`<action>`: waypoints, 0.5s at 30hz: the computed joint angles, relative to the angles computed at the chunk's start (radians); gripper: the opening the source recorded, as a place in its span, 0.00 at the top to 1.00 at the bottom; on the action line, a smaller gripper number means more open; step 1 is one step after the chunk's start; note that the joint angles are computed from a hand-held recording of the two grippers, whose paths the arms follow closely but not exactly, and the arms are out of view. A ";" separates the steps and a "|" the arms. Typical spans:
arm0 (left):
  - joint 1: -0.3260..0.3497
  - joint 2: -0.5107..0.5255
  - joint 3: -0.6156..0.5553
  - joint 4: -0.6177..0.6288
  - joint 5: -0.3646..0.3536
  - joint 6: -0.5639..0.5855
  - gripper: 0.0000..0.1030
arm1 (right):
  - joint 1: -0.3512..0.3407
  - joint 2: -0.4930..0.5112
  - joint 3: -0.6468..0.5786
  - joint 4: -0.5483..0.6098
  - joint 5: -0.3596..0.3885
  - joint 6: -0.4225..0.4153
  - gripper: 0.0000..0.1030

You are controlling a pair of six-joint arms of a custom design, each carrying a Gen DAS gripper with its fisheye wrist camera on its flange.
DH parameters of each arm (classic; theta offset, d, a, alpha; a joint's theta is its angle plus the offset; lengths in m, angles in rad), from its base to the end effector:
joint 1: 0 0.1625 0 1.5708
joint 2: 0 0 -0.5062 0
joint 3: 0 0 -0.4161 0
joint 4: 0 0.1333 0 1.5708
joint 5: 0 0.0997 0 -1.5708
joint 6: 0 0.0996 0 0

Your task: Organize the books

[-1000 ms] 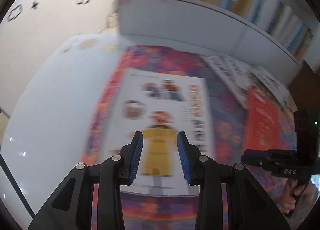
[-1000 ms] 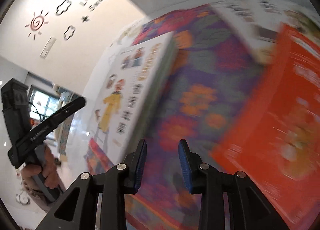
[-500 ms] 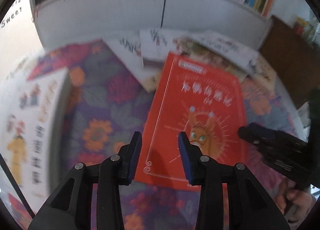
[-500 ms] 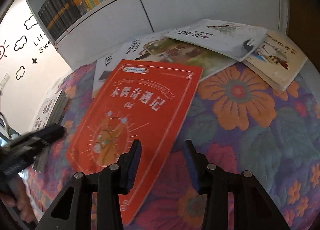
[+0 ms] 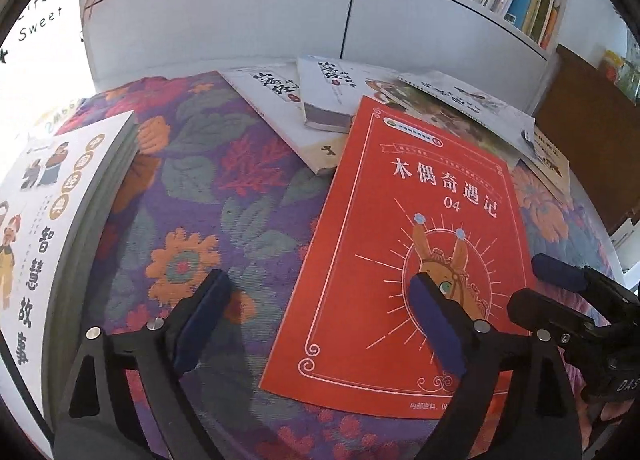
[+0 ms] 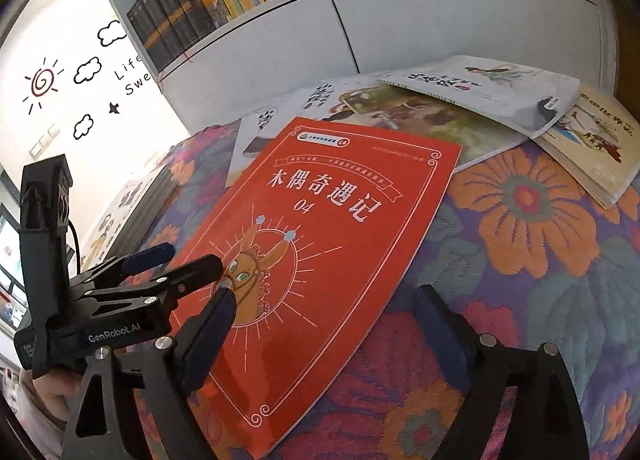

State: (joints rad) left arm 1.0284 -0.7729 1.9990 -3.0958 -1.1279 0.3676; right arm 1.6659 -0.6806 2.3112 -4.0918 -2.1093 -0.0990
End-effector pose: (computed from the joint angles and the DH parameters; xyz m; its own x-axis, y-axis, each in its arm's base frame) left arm -0.1718 -0.6259 0.0677 -0.6056 0.6285 -0.4880 0.7619 0.6351 -0.1276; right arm 0.1291 -0.4877 0.0894 -0.8822 0.2519 0.3979 -0.1477 0.6544 -0.7416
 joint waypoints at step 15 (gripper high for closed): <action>-0.007 0.010 -0.002 0.011 0.010 0.015 0.01 | -0.008 0.000 0.008 -0.013 0.024 0.005 0.12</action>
State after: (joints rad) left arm 1.0216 -0.7631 1.9969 -3.0848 -1.1183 0.3825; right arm 1.6583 -0.6804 2.3187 -4.1051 -2.0854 -0.0943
